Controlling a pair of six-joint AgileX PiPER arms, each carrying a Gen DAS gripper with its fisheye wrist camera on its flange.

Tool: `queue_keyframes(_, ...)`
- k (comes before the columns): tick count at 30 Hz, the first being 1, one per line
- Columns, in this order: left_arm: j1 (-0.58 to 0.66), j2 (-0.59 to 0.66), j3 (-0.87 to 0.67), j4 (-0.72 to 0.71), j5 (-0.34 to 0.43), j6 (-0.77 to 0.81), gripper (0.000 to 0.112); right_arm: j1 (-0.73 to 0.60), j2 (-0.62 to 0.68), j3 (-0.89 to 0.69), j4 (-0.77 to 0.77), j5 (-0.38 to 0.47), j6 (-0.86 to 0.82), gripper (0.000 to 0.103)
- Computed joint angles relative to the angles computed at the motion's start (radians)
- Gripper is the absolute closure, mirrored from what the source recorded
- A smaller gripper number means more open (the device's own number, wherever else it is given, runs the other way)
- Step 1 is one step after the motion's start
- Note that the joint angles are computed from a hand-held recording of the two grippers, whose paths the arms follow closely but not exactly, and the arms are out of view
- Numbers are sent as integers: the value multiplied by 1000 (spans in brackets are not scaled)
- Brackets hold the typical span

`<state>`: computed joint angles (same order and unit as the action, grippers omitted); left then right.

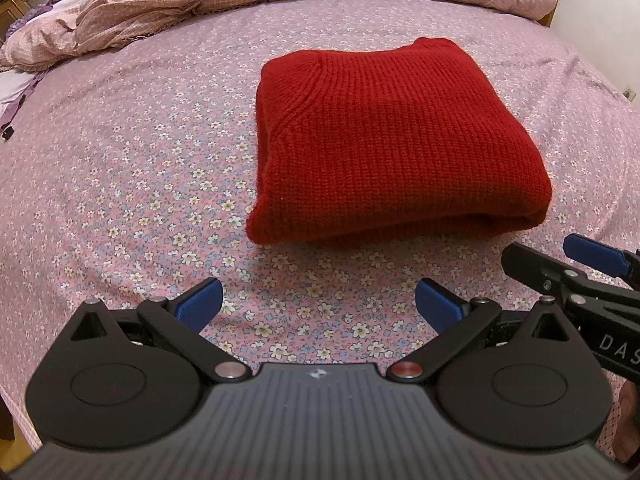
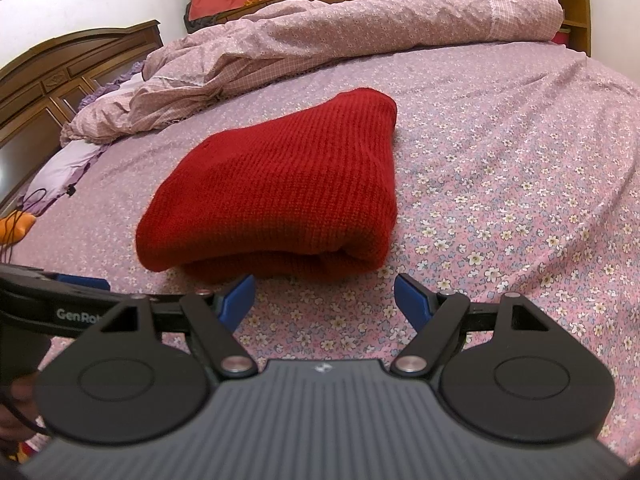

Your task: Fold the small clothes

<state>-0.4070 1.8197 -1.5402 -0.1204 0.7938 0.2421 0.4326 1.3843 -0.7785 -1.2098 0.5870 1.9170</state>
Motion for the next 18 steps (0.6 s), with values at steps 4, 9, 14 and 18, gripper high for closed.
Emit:
queue_keyframes(4,-1,0,0,1,0,-1,9,0,0,0,1,0,0,25)
queue_keyframes(9,0,3,-3,-1,5,1,9,3,1,-4,11,6,-4,25)
queue_keyframes(14,0,3,-2,-2,4,3,9,6,2,-7,12,9,-4,25)
queue_keyframes(18,1,3,-2,-4,5,5,9,6,2,-7,12,10,-3,25)
